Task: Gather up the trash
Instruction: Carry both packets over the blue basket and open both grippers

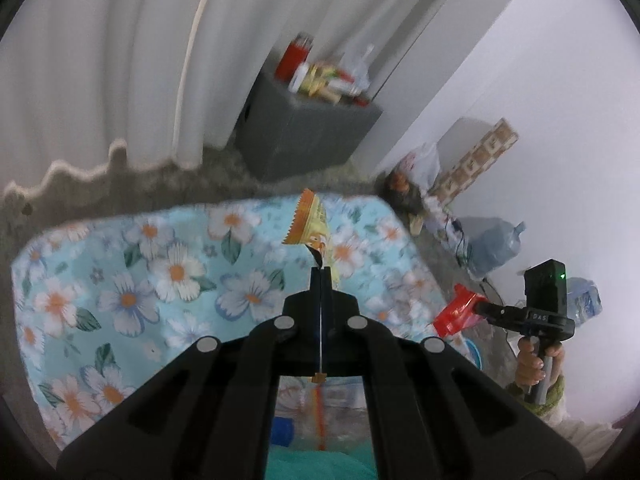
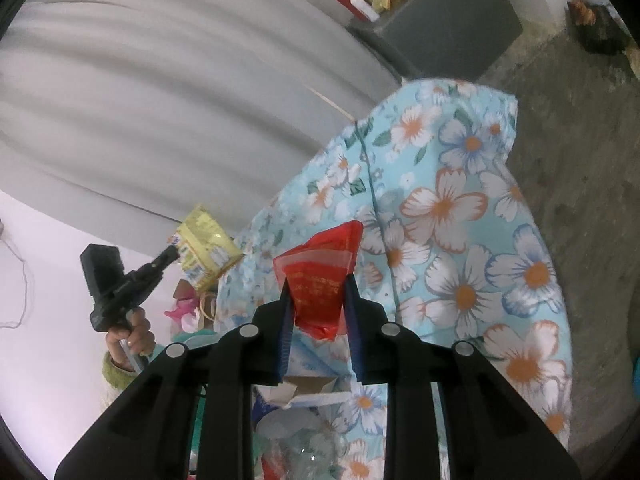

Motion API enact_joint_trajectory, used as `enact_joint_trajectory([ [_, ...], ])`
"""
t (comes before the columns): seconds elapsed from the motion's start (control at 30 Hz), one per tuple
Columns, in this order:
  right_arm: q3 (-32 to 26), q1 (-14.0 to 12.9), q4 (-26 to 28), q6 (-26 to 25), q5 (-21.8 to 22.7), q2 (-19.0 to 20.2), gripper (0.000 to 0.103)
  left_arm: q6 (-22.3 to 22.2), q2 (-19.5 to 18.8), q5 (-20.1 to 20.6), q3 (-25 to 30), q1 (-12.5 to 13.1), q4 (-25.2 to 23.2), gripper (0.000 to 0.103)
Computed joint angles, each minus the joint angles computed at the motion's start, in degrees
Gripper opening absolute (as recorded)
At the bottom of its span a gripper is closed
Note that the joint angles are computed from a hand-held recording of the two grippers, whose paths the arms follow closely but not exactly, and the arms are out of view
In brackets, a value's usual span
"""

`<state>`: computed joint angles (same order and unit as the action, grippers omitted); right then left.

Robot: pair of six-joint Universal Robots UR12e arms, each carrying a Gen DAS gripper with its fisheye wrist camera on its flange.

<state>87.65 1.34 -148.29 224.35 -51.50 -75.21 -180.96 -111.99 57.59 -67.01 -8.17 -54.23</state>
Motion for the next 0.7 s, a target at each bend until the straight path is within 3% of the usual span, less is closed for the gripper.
enact_joint_trajectory([
  [0.17, 2.43, -0.58, -1.81, 0.81, -2.09, -3.45, 0.023, -0.67, 2.91, 0.50, -1.56, -0.81, 6.19, 0.000],
  [0.47, 11.98, -1.69, -5.95, 3.49, -9.78, -14.36, 0.023, -0.14, 7.52, -1.27, -4.27, -3.64, 13.17, 0.000],
  [0.57, 15.25, -1.60, -5.78, 4.42, -13.33, -17.79, 0.023, 1.69, 8.57, -1.81, -4.83, -5.85, 13.34, 0.000],
  [0.7, 21.86, -2.35, -8.59, 9.86, -17.21, -23.39, 0.023, 5.32, 8.60, -3.56, -4.37, -9.52, 10.19, 0.000],
])
